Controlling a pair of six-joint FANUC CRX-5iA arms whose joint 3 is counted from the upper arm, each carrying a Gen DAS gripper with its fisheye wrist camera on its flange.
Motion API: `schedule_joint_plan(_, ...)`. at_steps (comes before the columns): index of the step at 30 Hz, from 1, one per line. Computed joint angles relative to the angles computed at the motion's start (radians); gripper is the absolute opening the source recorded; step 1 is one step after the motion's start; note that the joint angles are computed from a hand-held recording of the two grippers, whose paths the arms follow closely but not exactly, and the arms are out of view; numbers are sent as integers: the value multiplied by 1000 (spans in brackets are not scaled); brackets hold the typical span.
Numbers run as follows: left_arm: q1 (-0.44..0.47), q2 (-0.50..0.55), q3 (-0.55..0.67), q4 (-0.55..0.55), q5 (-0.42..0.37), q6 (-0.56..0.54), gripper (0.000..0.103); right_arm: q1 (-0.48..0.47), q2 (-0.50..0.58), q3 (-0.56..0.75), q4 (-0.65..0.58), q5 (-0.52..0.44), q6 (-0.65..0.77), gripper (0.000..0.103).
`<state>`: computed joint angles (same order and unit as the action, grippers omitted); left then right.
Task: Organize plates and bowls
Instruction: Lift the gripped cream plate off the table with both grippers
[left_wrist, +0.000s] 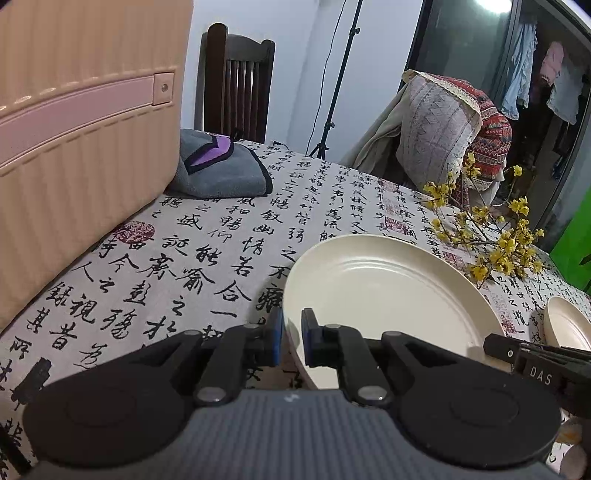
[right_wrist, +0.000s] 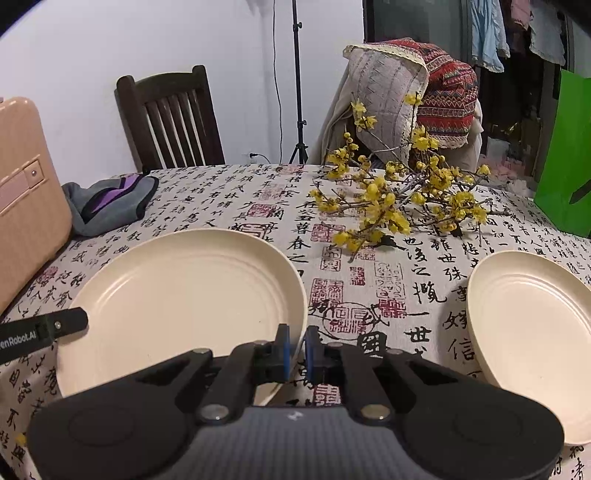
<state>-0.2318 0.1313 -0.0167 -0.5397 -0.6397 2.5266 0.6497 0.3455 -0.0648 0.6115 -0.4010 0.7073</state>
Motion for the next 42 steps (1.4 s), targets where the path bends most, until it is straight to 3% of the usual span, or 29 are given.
schedule_joint_plan(15,-59,-20,24,-111,-55,78,12,-6,-46,-55,31,41,-48,8)
schedule_joint_plan(42,-179,-112,21,-216,-133,151,12,-35,-236,-265,214,134,-255,9)
